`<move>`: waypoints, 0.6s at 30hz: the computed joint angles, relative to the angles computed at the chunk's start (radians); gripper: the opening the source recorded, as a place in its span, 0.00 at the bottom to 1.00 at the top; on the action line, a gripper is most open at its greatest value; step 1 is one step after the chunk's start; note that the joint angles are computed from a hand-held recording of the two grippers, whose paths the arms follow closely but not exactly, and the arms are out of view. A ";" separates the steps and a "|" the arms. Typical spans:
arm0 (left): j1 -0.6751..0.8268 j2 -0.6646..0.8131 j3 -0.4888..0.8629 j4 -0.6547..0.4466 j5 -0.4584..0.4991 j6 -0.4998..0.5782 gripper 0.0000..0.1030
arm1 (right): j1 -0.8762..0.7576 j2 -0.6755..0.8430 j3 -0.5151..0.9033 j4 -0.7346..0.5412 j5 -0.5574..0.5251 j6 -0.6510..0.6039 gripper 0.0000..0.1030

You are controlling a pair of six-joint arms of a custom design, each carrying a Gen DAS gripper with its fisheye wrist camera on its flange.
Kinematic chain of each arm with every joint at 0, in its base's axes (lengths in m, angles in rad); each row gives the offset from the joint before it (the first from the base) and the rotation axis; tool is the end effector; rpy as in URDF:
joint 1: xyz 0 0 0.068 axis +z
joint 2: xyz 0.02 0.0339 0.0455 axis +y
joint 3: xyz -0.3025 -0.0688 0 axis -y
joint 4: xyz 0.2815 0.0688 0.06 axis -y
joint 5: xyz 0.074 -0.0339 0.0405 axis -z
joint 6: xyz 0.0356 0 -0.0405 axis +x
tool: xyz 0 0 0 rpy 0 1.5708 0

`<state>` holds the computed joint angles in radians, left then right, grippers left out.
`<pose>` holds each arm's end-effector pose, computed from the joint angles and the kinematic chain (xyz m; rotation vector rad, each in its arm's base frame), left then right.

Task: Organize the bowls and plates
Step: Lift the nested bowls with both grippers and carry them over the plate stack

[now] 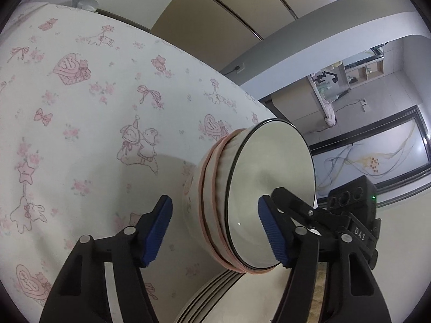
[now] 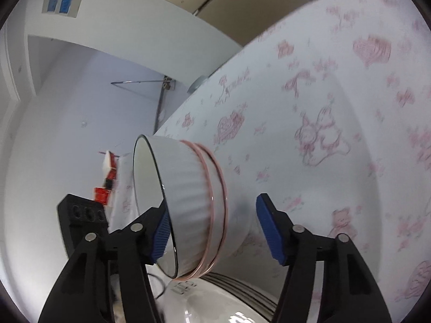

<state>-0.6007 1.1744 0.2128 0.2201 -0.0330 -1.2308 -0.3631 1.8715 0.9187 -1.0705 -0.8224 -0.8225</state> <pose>0.1609 -0.1089 0.1220 -0.7863 2.3544 -0.8415 0.2698 -0.0746 0.1194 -0.3541 2.7159 1.3361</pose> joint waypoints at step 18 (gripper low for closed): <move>0.044 0.206 -0.040 0.275 0.157 -0.069 0.52 | 0.017 0.050 -0.003 0.007 0.017 0.053 0.48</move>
<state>-0.5572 1.3800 0.1730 0.4950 0.1244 -1.2999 -0.3461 1.9219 0.9161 -1.0637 -0.8054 -0.7698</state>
